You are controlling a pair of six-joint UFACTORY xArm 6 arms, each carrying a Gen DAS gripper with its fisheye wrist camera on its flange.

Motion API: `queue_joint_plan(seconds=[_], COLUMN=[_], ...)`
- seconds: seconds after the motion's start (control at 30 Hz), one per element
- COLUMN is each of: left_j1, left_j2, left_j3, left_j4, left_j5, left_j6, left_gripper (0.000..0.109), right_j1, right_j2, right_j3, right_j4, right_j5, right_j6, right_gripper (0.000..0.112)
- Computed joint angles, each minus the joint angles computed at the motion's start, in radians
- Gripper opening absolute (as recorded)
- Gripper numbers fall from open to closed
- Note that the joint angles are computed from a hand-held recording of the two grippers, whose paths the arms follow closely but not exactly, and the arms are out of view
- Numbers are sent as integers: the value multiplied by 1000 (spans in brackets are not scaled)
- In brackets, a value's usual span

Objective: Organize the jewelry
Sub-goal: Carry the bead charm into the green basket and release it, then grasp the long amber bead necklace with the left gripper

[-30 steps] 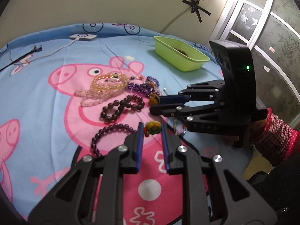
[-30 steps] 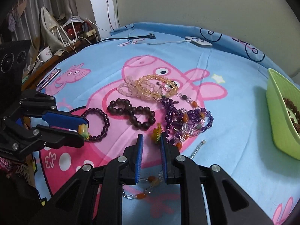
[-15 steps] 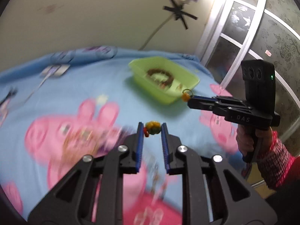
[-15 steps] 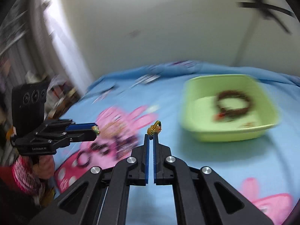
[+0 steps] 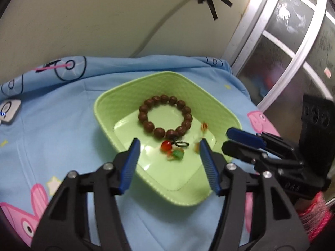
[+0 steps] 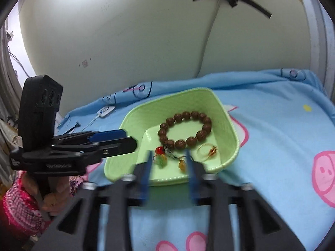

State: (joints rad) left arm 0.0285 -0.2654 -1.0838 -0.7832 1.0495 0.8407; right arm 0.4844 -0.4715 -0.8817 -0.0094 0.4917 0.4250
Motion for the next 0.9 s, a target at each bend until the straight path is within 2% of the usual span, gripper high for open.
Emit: queue_joint_plan(seconds=[0.1, 0.17, 0.2, 0.23, 0.27, 0.3, 0.4, 0.5, 0.57, 0.6, 0.67, 0.73, 0.83, 0.9], left_j1=[95, 211, 248, 308, 354, 403, 553, 686, 751, 774, 835, 863, 840, 797], left_j2=[-42, -93, -110, -137, -156, -174, -217, -210, -196, -187, -146, -115, -84, -83], left_j3=[-26, -31, -28, -18, -8, 5, 69, 97, 107, 106, 81, 59, 40, 45], left_j4=[-27, -73, -79, -81, -79, -73, -33, -21, -9, -12, -15, -23, -24, -26], left_j5=[49, 62, 52, 38, 24, 10, -41, 10, 60, 87, 211, 303, 359, 346], left_j6=[40, 113, 129, 156, 183, 216, 280, 314, 318, 324, 324, 322, 309, 293], left_gripper=[64, 73, 86, 92, 93, 93, 93, 93, 89, 80, 75, 61, 55, 55], right_j1=[14, 30, 36, 50, 66, 81, 175, 245, 292, 309, 333, 350, 361, 353], right_j2=[-44, -87, -99, -112, -120, -114, -58, 21, 89, 121, 199, 273, 382, 445], right_j3=[27, 53, 59, 63, 68, 66, 33, -19, -67, -93, -161, -232, -350, -422], right_j4=[-92, -161, -193, -245, -256, -225, -30, 20, 47, 73, 155, 214, 205, 201], right_j5=[-54, -117, -136, -154, -171, -185, -160, -105, -57, -30, 37, 76, 126, 154], right_j6=[90, 157, 189, 251, 277, 262, 86, 14, -27, -54, -118, -156, -144, -145], right_gripper=[31, 32, 36, 43, 45, 45, 45, 44, 35, 27, 17, 6, 2, 2])
